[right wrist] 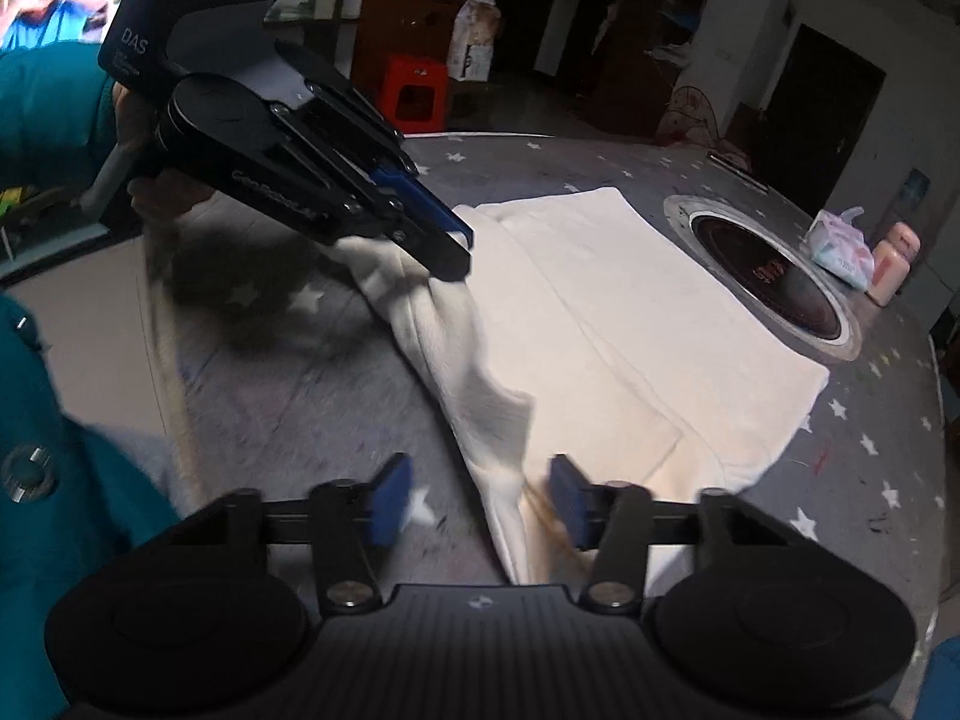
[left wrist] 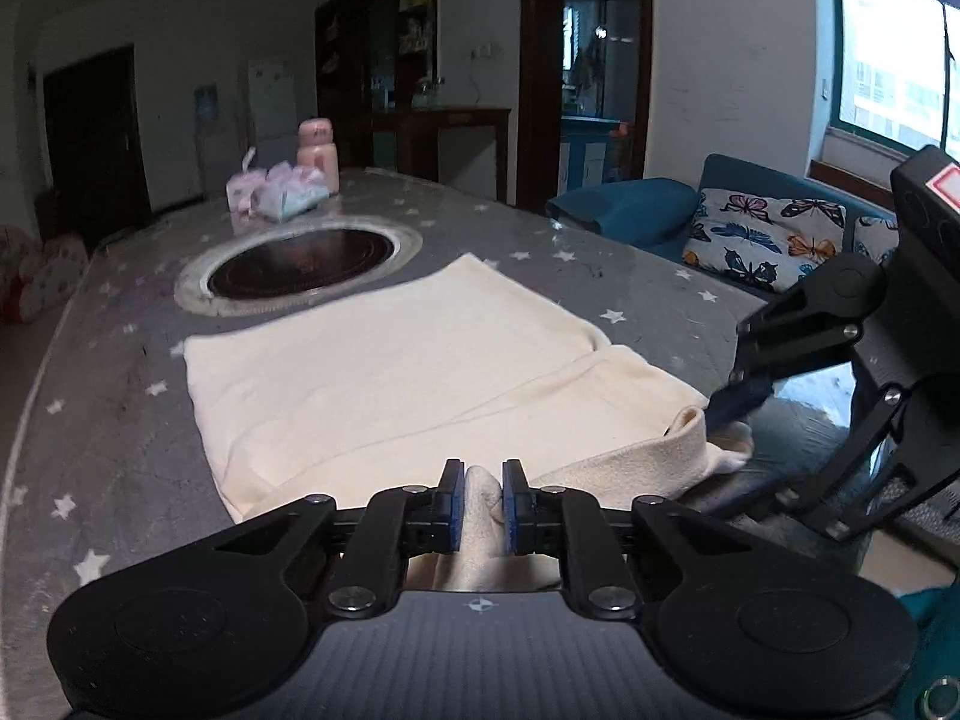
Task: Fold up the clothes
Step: 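Grasp the hem with the right gripper while the left gripper grasps the hem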
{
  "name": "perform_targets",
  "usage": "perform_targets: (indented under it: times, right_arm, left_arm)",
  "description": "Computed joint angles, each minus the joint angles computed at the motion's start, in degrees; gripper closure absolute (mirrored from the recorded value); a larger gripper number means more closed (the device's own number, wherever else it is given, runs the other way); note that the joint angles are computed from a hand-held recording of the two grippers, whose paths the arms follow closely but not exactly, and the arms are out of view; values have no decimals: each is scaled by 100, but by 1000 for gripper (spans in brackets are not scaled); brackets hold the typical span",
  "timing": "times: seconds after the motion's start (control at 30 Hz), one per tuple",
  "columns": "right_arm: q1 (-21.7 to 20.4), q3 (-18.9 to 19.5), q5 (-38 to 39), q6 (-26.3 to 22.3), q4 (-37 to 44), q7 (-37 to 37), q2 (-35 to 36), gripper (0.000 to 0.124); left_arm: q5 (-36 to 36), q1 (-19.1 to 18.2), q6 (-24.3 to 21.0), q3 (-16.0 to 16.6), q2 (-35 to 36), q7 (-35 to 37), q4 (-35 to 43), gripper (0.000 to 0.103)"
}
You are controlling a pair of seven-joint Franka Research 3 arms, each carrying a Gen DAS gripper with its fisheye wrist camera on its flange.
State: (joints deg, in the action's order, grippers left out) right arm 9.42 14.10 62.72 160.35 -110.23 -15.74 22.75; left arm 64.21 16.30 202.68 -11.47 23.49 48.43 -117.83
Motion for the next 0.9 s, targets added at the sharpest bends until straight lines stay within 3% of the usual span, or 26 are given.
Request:
perform_targets:
  times: [0.03,0.07,0.17,0.2,0.23,0.4,0.57,0.67,0.73,0.8,0.9]
  right_arm:
    - [27,-15,-24,-1,93,113,75,96]
    - [61,-44,-85,3,174,298,128,104]
    - [29,-115,-275,-275,459,965,251,112]
    - [5,-138,-335,-391,557,1182,289,112]
    - [-16,-151,-395,-477,640,1342,324,113]
    - [-114,-136,-528,-694,927,1849,444,113]
    - [-181,-64,-490,-667,1170,2074,586,113]
    - [-205,-3,-442,-578,1223,2070,634,113]
    - [-236,44,-365,-520,1210,2036,637,114]
    - [-297,128,-191,-444,1165,1857,620,115]
    - [-414,238,193,-443,1051,1486,530,115]
  left_arm:
    - [342,185,-110,-181,79,-333,151,88]
    - [339,194,-73,-162,46,-299,103,85]
    - [198,59,106,67,-91,-120,-103,77]
    - [74,-13,193,175,-174,3,-237,69]
    - [-201,-151,284,335,-294,252,-436,59]
    - [-958,-519,495,718,-678,1371,-1145,47]
    - [-2273,-1032,328,998,-748,2824,-1527,47]
    - [-2816,-1137,362,1029,-667,3386,-1554,52]
    - [-2980,-1111,374,984,-625,3626,-1548,74]
    - [-3081,-1078,412,942,-622,3806,-1580,86]
    - [-3018,-914,586,811,-690,3814,-1684,90]
